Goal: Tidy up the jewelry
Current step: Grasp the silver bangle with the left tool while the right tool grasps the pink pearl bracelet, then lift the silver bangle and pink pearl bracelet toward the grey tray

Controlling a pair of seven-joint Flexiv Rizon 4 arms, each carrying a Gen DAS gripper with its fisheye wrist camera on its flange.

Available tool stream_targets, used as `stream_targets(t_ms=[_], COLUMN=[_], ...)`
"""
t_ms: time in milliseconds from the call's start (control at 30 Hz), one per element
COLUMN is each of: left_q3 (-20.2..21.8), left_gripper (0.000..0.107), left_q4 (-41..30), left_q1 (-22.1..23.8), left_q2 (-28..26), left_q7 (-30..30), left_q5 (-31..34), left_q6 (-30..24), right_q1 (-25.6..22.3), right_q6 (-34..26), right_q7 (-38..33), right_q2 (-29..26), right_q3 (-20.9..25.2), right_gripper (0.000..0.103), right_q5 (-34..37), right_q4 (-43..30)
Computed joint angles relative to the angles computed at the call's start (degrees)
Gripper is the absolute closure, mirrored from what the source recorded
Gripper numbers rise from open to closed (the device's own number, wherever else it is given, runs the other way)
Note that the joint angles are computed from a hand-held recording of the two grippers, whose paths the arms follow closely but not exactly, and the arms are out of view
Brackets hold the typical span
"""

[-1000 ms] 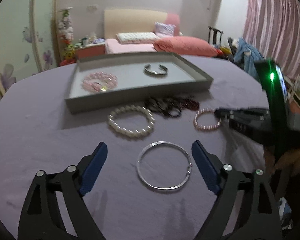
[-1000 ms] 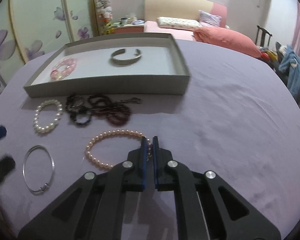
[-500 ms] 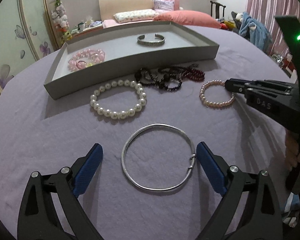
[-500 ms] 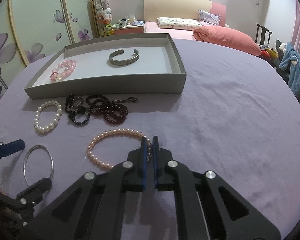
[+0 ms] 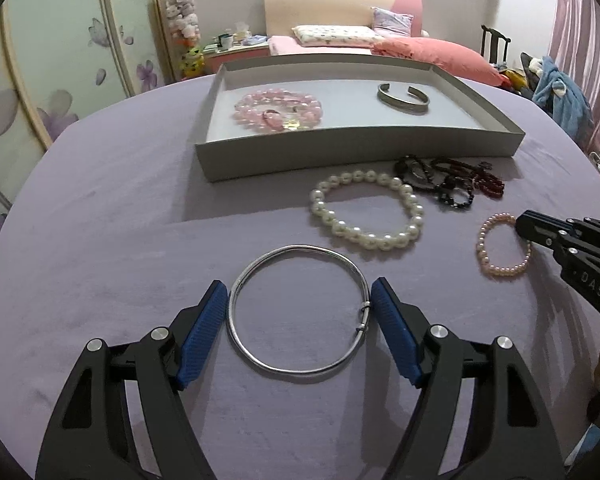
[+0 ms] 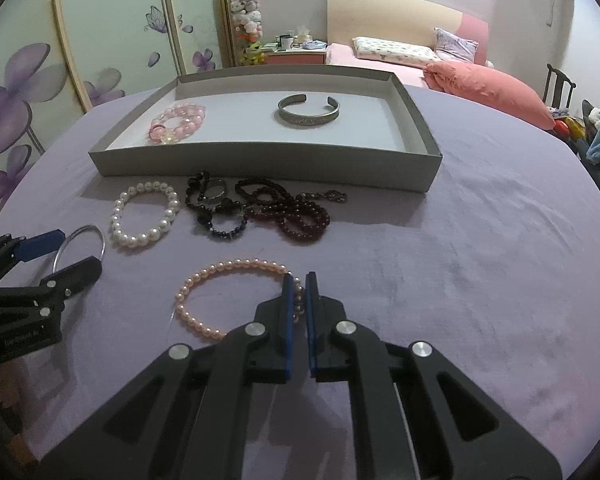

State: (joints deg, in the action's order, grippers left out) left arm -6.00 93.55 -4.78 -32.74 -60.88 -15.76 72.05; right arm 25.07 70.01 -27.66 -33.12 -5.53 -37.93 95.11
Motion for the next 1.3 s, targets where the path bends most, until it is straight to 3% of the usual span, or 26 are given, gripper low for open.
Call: stream_targets(t_ms=[233,300,367,533,733,1000,1100,1300], left_q3=[0.3,0.0,-0.3,-0.8,-5.4,-13.3,-14.4,-14.2], left_gripper=[0.030,0.033,0.033,0.034,0.034,0.034,0.034,0.034], left_q4=[-0.5,-0.4,-0.4,-0.1,3.9,8.1,8.6,8.6], left_q1=[-0.2,0.0,0.2,0.9,4.2,9.0,9.8,9.9], left_q2=[-0.2,-0.1,-0.2,-0.1,1.7,2.5,2.3,2.1], left_q7=[-0.4,-0.2,0.0,-0.3,1.4,3.0,1.5,-2.4], left_q5=[0.4,0.2,-0.1,-1.5,-6.0,-6.9,-4.2,1.4], left_q6=[-0.4,-0.3,-0.2,0.6,8.6,22.3,26.3,32.2], right_q1=[0.4,0.7,0.4,1.0,4.5,13.5,16.4,27.0], right_q6=[-0.2,-0.8,-0.3,3.7,11.8,23.4,25.0,30.9], right_q7=[-0.2,-0.1,0.3,3.6,13.4,29.5,31.7,34.6], right_q2=[0.0,0.0,0.0,1.0,3.2,4.6,4.1,1.5], right_q3=[0.0,-0.2,0.0,-2.0,-9.4,-25.1,-29.1,-43.5], right_gripper=[0.084,0.085,0.096,0.097,0.097,0.097,0.097,0.097], right_q5=[0.0,-0.3,-0.1,-1.3,-9.1,-22.2,-23.0,-20.0], right_q4=[-0.1,-0.1,0.0,1.9,5.3,7.6,7.2,8.3])
